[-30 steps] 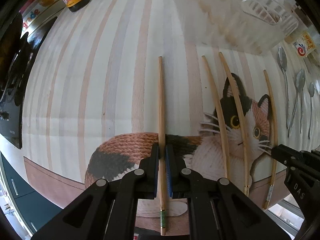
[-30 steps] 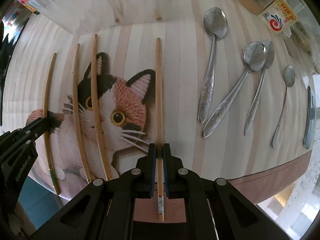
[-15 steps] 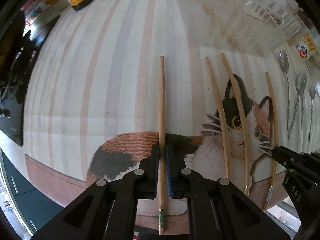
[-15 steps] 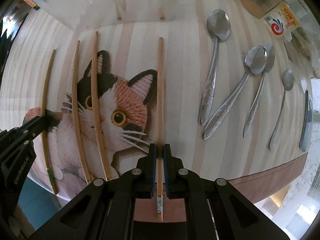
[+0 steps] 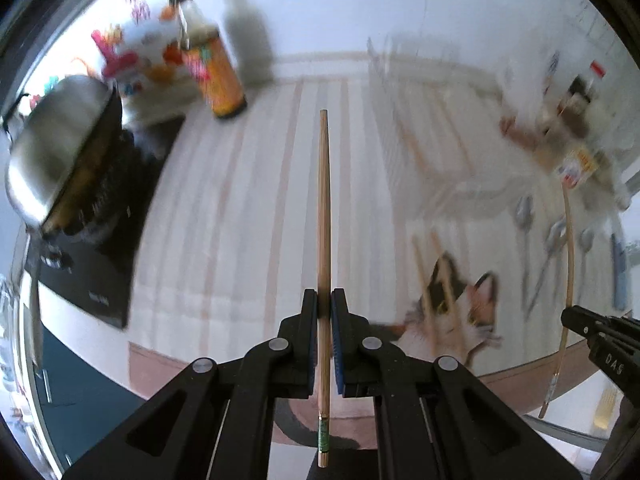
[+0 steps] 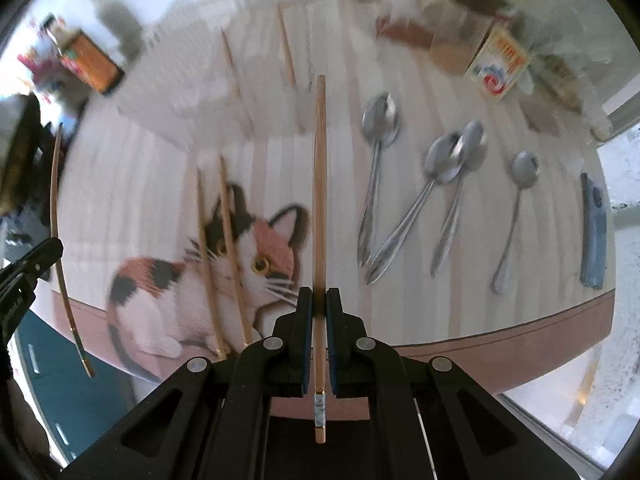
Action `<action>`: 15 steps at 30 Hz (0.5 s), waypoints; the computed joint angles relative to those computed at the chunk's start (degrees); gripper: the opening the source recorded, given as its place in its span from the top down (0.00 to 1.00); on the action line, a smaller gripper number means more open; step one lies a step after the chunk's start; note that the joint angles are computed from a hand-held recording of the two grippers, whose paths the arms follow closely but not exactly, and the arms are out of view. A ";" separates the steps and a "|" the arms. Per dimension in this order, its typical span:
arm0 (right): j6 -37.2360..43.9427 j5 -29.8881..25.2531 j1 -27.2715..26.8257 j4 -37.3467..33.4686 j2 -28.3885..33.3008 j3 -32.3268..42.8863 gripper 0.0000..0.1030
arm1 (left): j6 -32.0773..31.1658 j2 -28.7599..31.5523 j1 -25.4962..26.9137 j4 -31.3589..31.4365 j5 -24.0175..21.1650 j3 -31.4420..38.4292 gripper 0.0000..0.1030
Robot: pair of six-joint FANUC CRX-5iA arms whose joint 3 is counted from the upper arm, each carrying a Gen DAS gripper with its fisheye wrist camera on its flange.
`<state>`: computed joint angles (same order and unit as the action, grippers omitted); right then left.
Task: Organize utensils
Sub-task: 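Lift both held chopsticks and carry them to the clear rack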
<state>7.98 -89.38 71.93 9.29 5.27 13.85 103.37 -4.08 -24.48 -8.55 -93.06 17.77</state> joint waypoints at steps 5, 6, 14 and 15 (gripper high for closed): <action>3.45 0.91 -3.31 4.00 -0.85 4.49 0.94 | -1.41 4.44 1.89 5.44 1.14 8.88 0.96; 5.38 0.90 -5.03 4.10 0.04 7.02 0.94 | -1.55 5.62 2.30 6.77 1.25 10.56 0.96; 20.32 -0.25 -18.08 -1.57 12.91 27.36 0.93 | -1.64 26.34 5.04 16.51 -5.55 35.16 0.96; 22.43 -1.87 -19.43 -2.71 15.64 31.33 0.94 | -1.30 29.86 5.34 17.32 -7.74 39.57 0.96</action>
